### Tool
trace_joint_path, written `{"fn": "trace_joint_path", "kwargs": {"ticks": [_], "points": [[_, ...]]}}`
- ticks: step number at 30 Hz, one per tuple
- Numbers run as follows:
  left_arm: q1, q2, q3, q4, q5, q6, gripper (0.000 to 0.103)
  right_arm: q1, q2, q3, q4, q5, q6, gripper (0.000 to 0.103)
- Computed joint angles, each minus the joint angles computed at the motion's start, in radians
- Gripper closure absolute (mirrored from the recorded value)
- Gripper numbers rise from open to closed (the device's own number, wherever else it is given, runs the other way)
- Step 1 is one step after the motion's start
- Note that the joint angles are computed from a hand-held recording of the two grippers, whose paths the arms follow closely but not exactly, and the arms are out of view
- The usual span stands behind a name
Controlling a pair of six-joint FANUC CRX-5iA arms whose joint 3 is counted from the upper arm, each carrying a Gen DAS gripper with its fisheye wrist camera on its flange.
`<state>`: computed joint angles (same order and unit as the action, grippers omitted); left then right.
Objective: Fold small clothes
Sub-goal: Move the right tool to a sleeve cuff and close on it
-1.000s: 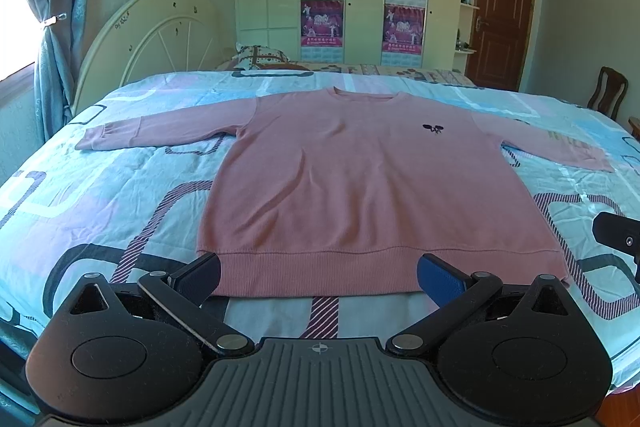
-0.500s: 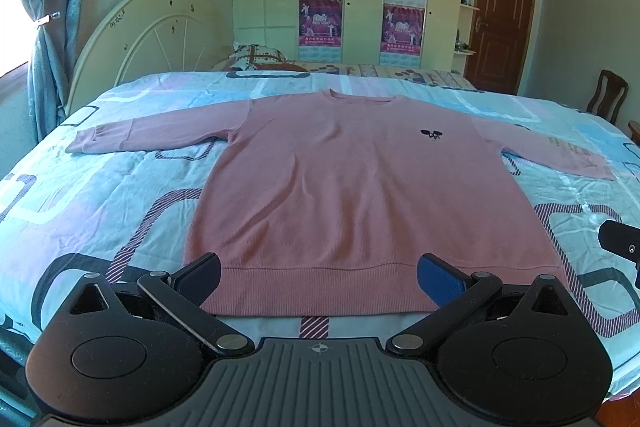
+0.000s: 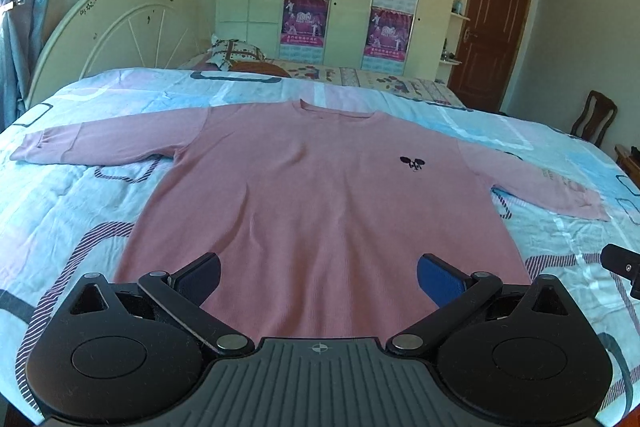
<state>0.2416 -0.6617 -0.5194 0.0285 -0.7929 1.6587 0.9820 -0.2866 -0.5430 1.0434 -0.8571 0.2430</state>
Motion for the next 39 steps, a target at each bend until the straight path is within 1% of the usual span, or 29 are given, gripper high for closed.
{"fn": "trace_joint_path", "kwargs": {"ticks": [1,3,5,7,9,11,12,13,14,16,17,19,21,22,23,24,25,26,27,29,32,35,37,39], "points": [[-0.016,0.027,0.012,-0.010,0.018,0.006,0.000,-0.026,0.012,0.006,0.001,0.022,0.004,0.000],[-0.078,0.103,0.072,-0.100,0.035,0.086,0.000,-0.081,0.041,0.023,0.000,0.067,0.016,0.000],[-0.110,0.165,0.108,-0.134,0.060,0.121,0.000,-0.136,0.072,0.042,0.001,0.110,0.027,0.000],[-0.136,0.237,0.149,-0.152,0.075,0.129,0.000,-0.186,0.105,0.065,-0.006,0.151,0.042,0.000],[-0.204,0.316,0.230,-0.284,0.047,0.232,0.000,-0.237,0.141,0.091,-0.013,0.186,0.055,0.000],[-0.246,0.378,0.289,-0.365,0.037,0.297,0.000,-0.298,0.175,0.115,-0.016,0.231,0.060,0.000],[-0.277,0.411,0.326,-0.431,0.019,0.361,0.000,-0.326,0.190,0.127,-0.020,0.250,0.061,0.000],[-0.299,0.442,0.359,-0.478,0.002,0.406,0.000,-0.357,0.205,0.138,-0.020,0.274,0.059,0.000],[-0.308,0.470,0.384,-0.491,-0.009,0.426,0.000,-0.393,0.222,0.148,-0.016,0.301,0.054,0.000],[-0.301,0.512,0.412,-0.471,-0.003,0.437,0.000,-0.450,0.260,0.173,-0.007,0.328,0.047,0.000],[-0.285,0.530,0.418,-0.429,0.009,0.420,0.000,-0.478,0.275,0.181,0.004,0.341,0.038,0.001],[-0.267,0.569,0.439,-0.368,0.004,0.395,0.000,-0.532,0.310,0.197,0.022,0.359,0.014,0.002],[-0.252,0.592,0.443,-0.308,0.015,0.347,0.000,-0.571,0.347,0.229,-0.020,0.361,0.030,0.003],[-0.256,0.604,0.453,-0.308,0.010,0.344,0.000,-0.596,0.363,0.240,-0.037,0.373,0.027,0.003],[-0.270,0.618,0.473,-0.332,-0.008,0.357,0.000,-0.613,0.378,0.252,-0.058,0.378,0.029,0.004],[-0.282,0.637,0.494,-0.363,-0.023,0.369,0.000,-0.629,0.397,0.272,-0.095,0.379,0.042,0.009],[-0.291,0.648,0.508,-0.382,-0.034,0.376,0.000,-0.644,0.414,0.291,-0.137,0.387,0.059,0.015],[-0.298,0.661,0.521,-0.396,-0.044,0.383,0.000,-0.657,0.434,0.316,-0.191,0.390,0.092,0.038],[-0.297,0.668,0.526,-0.388,-0.046,0.372,0.000,-0.665,0.454,0.345,-0.255,0.381,0.135,0.052],[-0.299,0.683,0.541,-0.387,-0.058,0.359,0.000,-0.687,0.503,0.414,-0.375,0.362,0.189,0.052],[-0.309,0.707,0.570,-0.399,-0.084,0.355,0.000,-0.713,0.534,0.445,-0.430,0.361,0.178,0.052],[-0.312,0.732,0.597,-0.402,-0.106,0.350,0.000,-0.737,0.551,0.470,-0.528,0.377,0.195,0.053],[-0.313,0.747,0.613,-0.405,-0.119,0.350,0.000,-0.745,0.551,0.452,-0.507,0.418,0.163,0.053],[-0.311,0.752,0.616,-0.400,-0.115,0.349,0.000,-0.752,0.560,0.448,-0.496,0.456,0.154,0.056]]}}
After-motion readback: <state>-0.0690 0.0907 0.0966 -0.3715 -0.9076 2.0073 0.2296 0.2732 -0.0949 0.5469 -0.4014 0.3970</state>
